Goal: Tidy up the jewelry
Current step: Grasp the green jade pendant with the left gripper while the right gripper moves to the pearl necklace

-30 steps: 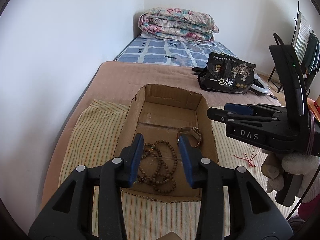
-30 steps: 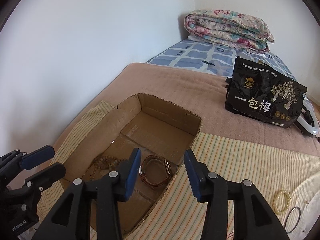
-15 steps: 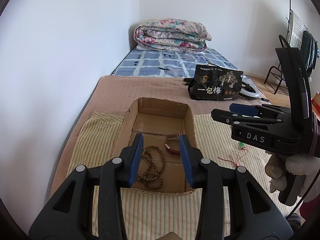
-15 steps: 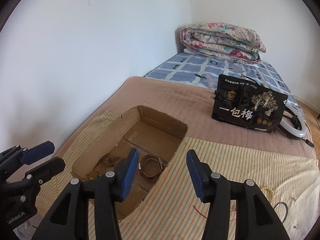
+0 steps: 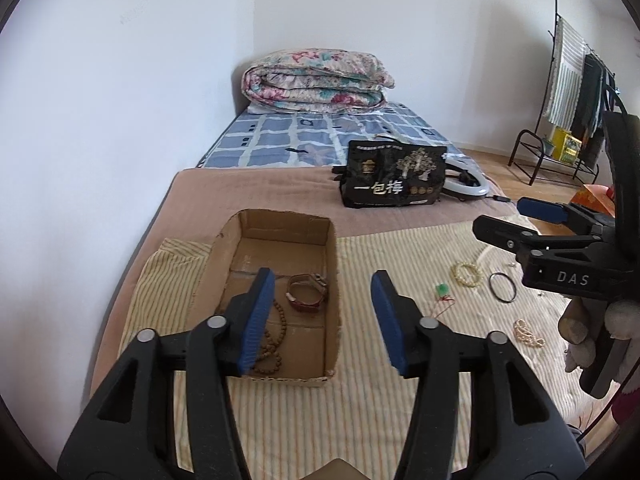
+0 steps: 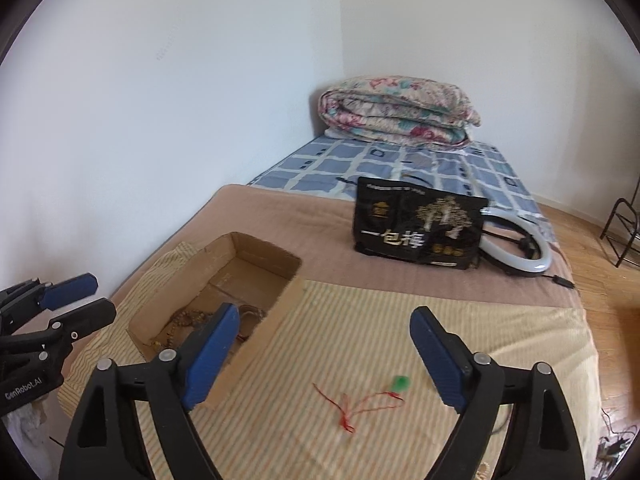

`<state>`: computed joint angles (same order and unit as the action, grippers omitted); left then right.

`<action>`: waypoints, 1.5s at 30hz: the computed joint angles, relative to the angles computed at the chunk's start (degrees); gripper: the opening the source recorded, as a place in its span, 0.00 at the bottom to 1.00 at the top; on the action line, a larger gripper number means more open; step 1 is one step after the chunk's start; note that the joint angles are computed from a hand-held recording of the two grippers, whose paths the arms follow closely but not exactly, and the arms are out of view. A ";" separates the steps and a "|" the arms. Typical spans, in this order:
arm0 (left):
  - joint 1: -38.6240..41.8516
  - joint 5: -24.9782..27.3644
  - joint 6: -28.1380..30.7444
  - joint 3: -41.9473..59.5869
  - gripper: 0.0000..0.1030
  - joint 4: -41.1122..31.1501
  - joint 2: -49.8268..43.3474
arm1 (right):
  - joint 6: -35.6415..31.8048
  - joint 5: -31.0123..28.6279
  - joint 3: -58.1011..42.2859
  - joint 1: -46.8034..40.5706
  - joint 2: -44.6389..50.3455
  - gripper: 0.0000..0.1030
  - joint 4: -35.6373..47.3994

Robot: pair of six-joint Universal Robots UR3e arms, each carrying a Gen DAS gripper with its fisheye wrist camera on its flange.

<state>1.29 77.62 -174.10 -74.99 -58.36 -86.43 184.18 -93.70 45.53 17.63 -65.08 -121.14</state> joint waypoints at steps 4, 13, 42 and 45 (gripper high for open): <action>-3.25 0.87 -0.84 1.45 0.53 -0.28 -1.30 | -1.46 -0.74 10.15 -2.65 -8.06 0.92 -2.08; -8.42 0.75 -2.13 5.61 0.53 -1.67 -6.37 | -5.06 1.43 31.62 -11.94 -26.68 1.00 -3.87; -23.77 3.41 -4.09 31.53 0.53 -5.99 -37.30 | -19.64 18.65 67.13 -44.72 -58.72 1.00 2.74; -24.12 3.05 -4.20 36.01 0.53 -7.59 -41.74 | -19.06 17.37 69.18 -42.86 -56.70 0.99 -0.63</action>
